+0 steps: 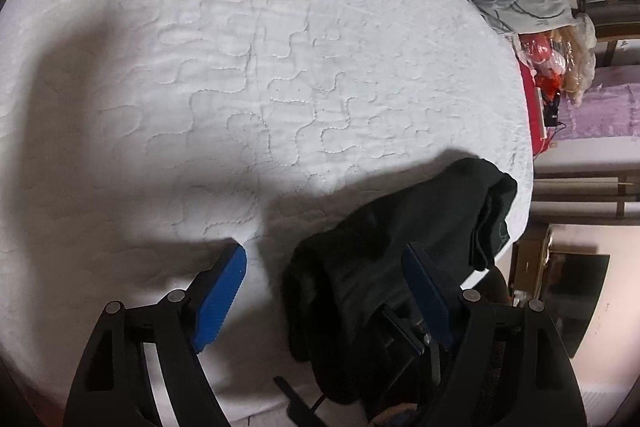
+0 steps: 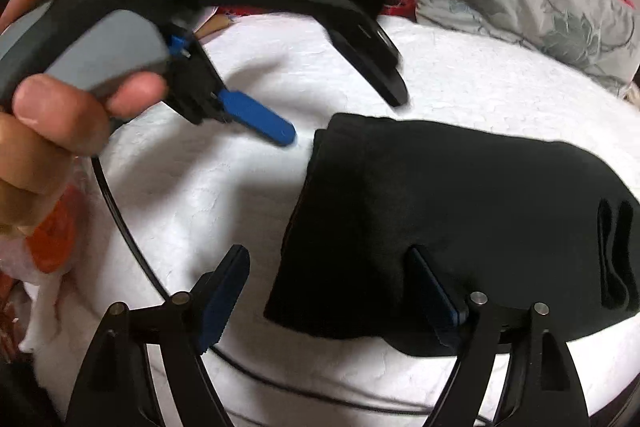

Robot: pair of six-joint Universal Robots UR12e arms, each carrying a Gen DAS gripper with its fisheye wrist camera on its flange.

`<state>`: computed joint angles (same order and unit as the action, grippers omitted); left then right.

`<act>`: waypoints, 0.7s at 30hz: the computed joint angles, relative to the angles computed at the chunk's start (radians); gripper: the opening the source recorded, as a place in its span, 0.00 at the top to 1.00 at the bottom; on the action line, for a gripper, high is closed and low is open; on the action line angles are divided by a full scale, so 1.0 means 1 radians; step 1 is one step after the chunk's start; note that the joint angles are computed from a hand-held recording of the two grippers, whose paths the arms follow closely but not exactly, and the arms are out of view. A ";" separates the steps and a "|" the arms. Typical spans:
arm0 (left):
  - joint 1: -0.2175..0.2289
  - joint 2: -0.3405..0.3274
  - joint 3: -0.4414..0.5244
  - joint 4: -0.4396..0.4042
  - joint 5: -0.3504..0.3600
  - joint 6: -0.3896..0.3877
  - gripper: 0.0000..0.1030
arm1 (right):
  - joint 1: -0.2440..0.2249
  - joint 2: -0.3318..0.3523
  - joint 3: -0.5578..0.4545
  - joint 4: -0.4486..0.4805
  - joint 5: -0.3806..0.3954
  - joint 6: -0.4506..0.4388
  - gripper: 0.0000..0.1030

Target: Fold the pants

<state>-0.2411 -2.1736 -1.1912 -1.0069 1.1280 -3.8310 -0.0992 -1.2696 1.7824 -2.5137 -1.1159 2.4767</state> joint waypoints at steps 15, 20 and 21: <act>-0.029 -0.011 0.010 0.023 0.026 -0.126 0.69 | -0.037 0.013 -0.060 0.169 0.101 -0.053 0.61; -0.034 0.005 -0.010 0.076 0.024 -0.225 0.70 | -0.060 0.005 -0.081 0.242 0.149 -0.116 0.68; -0.033 0.008 -0.014 0.086 0.020 -0.243 0.70 | -0.066 0.005 -0.084 0.255 0.159 -0.127 0.68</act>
<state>-0.2742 -2.1658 -1.2048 -0.9207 1.1481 -4.0742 -0.1651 -1.2648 1.6980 -2.2591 -0.9571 2.3496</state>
